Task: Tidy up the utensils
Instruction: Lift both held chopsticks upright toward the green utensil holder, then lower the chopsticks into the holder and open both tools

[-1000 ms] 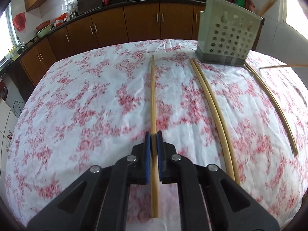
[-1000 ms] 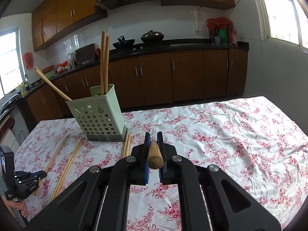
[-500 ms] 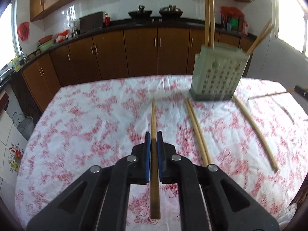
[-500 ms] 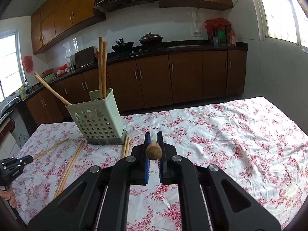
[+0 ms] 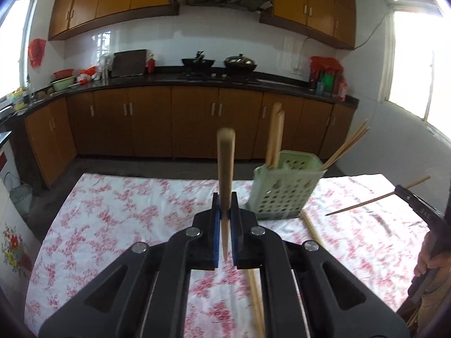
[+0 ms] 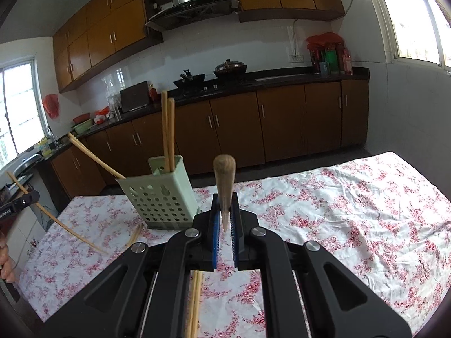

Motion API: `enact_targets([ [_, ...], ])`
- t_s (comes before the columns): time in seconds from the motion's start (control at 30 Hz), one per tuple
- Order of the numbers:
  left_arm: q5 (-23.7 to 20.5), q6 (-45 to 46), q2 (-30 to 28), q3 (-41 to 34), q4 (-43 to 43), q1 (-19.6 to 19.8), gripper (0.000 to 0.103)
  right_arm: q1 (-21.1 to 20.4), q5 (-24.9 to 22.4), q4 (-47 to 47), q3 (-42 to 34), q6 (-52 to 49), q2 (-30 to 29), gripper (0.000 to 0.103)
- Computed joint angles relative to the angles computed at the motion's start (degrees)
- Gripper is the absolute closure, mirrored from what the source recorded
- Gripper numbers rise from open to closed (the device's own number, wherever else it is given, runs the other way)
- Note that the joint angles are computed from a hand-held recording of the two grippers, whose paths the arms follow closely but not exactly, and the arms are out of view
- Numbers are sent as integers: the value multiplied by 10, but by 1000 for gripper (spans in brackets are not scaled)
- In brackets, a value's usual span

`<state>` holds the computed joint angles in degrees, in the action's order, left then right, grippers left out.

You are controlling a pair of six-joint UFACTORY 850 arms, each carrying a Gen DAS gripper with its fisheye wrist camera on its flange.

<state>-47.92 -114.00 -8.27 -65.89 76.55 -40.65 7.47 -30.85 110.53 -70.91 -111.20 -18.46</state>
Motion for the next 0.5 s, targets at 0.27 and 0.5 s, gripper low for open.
enact_targets([
  [0.27,-21,9,-18,-82,87,-16,95,-6,-91,-58,-44,69,28,95],
  [0.5,-58,-49,-83,-173,194,0,95,33,-28,-129,-128,133,-10,95],
])
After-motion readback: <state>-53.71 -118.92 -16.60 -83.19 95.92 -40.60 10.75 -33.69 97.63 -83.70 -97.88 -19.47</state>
